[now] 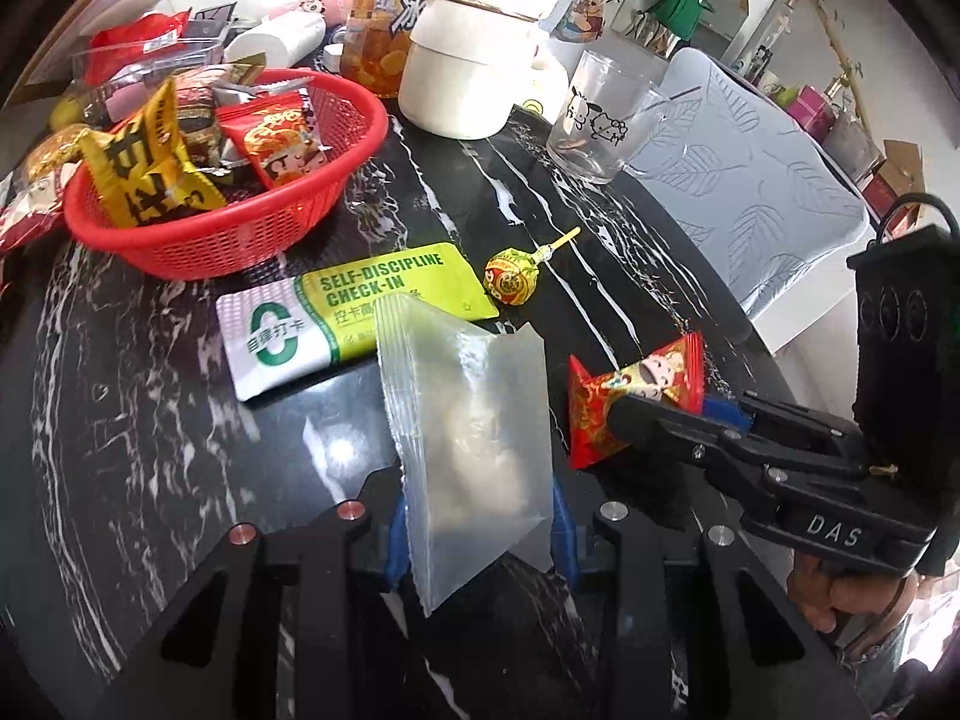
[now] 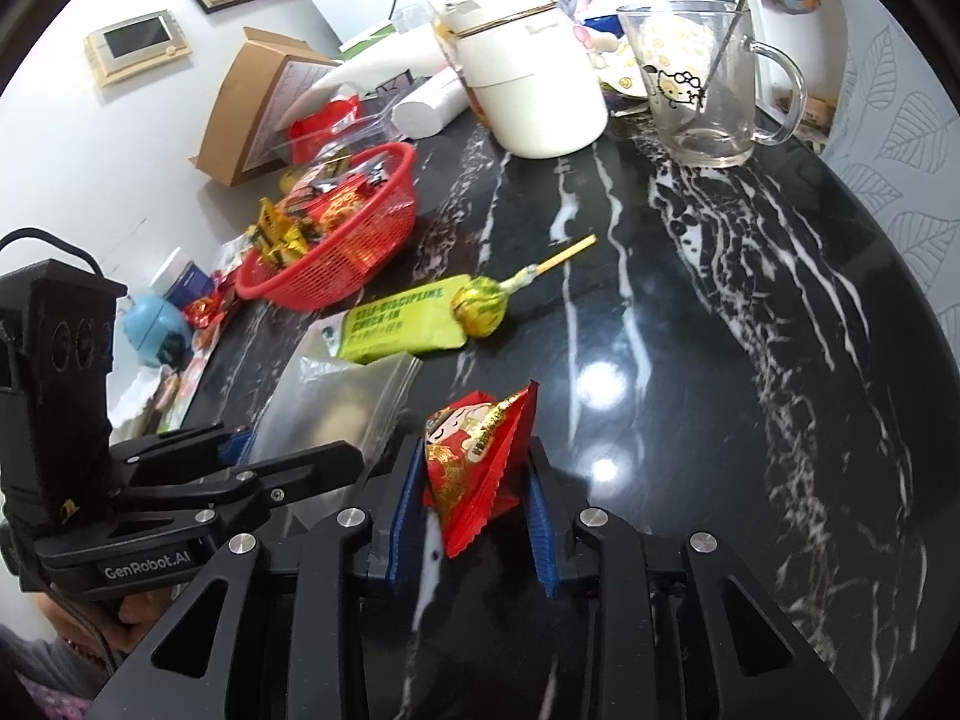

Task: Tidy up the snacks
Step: 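Lift the clear bag and red candy packet and carry both toward the red basket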

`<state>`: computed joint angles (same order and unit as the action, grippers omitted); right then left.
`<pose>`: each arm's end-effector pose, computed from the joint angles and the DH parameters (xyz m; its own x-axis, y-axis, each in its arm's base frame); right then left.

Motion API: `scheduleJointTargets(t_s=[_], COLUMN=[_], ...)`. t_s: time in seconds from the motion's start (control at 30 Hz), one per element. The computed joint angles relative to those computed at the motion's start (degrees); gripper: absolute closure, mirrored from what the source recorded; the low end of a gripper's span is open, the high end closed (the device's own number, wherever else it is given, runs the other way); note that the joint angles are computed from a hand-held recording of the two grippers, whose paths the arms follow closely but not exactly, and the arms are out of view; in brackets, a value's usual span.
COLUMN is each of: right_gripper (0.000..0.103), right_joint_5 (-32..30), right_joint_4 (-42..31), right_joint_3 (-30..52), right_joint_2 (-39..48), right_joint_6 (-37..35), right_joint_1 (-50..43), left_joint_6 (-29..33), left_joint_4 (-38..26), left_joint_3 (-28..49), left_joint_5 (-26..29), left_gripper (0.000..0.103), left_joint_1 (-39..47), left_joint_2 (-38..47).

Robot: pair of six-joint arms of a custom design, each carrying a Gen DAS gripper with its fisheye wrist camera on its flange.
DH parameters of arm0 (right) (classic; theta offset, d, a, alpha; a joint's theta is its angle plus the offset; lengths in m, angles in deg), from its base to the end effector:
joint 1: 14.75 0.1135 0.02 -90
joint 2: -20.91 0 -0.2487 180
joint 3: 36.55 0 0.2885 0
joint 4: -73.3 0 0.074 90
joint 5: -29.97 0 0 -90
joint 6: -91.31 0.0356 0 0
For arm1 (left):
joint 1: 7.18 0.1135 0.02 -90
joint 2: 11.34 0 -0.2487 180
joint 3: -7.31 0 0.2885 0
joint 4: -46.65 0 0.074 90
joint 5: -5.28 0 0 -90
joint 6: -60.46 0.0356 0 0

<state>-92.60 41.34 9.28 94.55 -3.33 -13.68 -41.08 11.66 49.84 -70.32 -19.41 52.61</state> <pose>0.2571 0.0240 0.1277 -0.8378 -0.0838 -0.5394 -0.3557 0.8335 0.4229 0.2321 -0.0594 0.1412 -0.8656 -0.0106 -0.5006 0.1699 0.9342 -0.3137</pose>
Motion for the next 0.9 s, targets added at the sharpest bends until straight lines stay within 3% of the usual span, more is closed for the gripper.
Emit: scheduleJointTargets(t_s=[0.5, 0.9], right_gripper=[0.073, 0.073], right_joint_5=[-0.6, 0.3], right_joint_4=[-2.3, -3.0], right_joint_3=[-2.2, 2.9], right_joint_2=[-8.8, -9.9], right_joint_6=[2.5, 1.9], right_joint_1=[6.3, 12.3], left_joint_6=[1.3, 4.2], left_joint_4=[-9.0, -14.6], left_joint_3=[-4.7, -2.5], left_joint_5=[1.2, 1.7], left_gripper=[0.067, 0.067], left_joint_1=[5.2, 12.0], left_joint_2=[-17.6, -26.5])
